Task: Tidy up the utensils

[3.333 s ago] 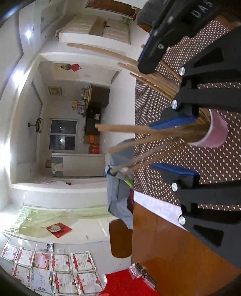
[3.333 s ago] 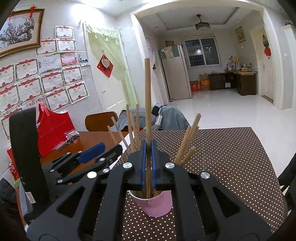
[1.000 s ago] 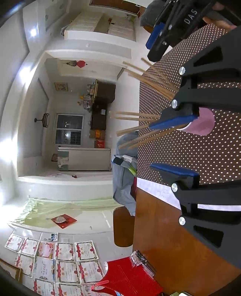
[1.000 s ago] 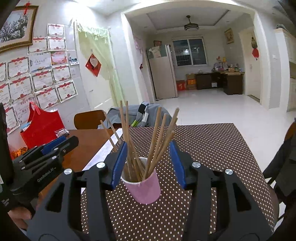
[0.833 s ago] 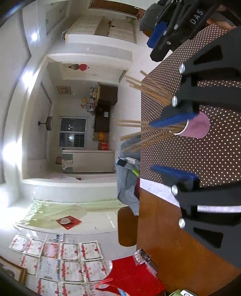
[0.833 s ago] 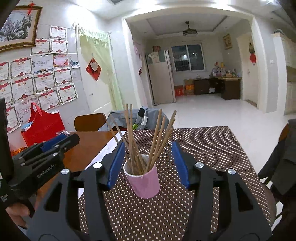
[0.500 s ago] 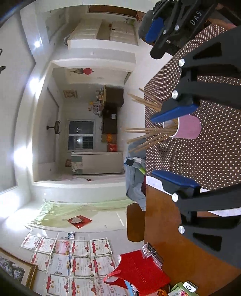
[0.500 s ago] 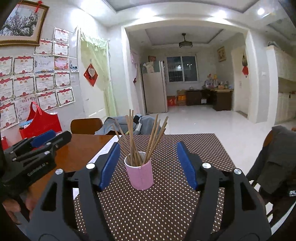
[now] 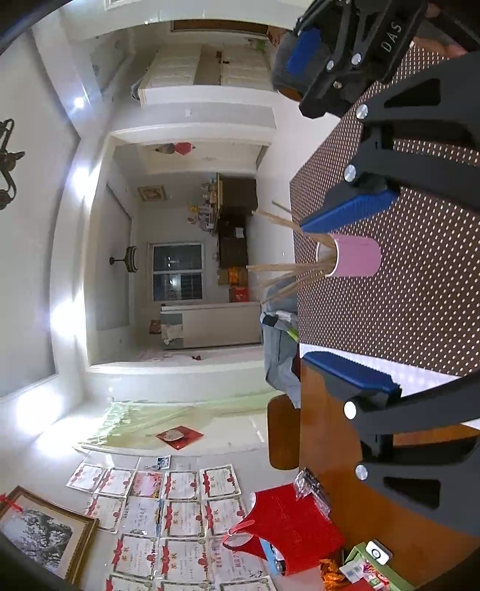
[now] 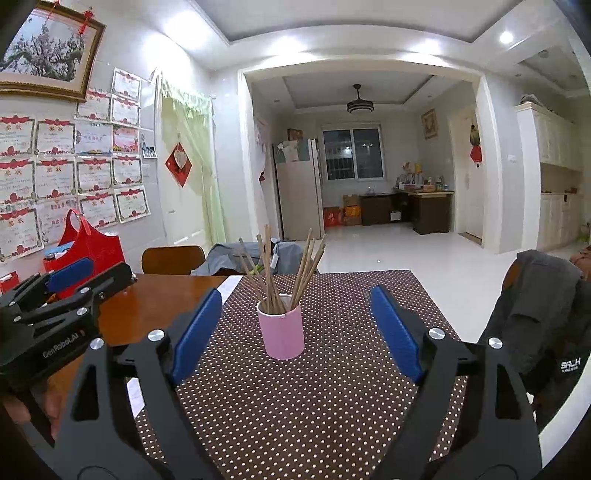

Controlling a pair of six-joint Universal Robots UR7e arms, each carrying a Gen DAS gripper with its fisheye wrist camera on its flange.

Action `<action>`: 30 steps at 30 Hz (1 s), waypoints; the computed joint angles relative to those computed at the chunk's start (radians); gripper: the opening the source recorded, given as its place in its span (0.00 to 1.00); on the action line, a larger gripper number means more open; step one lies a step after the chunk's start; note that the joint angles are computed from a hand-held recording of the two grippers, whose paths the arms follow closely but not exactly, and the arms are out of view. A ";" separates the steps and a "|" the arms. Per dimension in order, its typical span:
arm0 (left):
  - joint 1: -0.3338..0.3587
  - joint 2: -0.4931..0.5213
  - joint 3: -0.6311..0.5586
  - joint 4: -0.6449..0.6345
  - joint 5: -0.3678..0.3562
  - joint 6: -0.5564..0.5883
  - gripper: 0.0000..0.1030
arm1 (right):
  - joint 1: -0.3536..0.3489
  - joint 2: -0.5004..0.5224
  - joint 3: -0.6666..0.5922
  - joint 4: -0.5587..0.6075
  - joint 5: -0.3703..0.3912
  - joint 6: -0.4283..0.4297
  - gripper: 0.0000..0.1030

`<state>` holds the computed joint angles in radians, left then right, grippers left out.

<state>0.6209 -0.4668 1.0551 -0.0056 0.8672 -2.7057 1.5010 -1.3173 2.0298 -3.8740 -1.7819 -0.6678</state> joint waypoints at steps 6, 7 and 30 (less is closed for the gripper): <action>-0.018 -0.077 0.153 -0.142 0.039 0.038 0.64 | 0.020 0.005 0.056 -0.106 -0.004 -0.050 0.83; -0.020 -0.085 0.169 -0.154 0.046 0.040 0.64 | 0.021 0.006 0.062 -0.125 -0.005 -0.056 0.84; -0.038 -0.117 0.294 -0.326 0.053 0.107 0.65 | 0.018 0.024 0.105 -0.229 0.032 -0.077 0.90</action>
<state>0.5826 -0.5842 1.3487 -0.3312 0.9201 -2.5991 1.5185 -1.2929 2.1346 -4.1033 -1.7498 -0.7449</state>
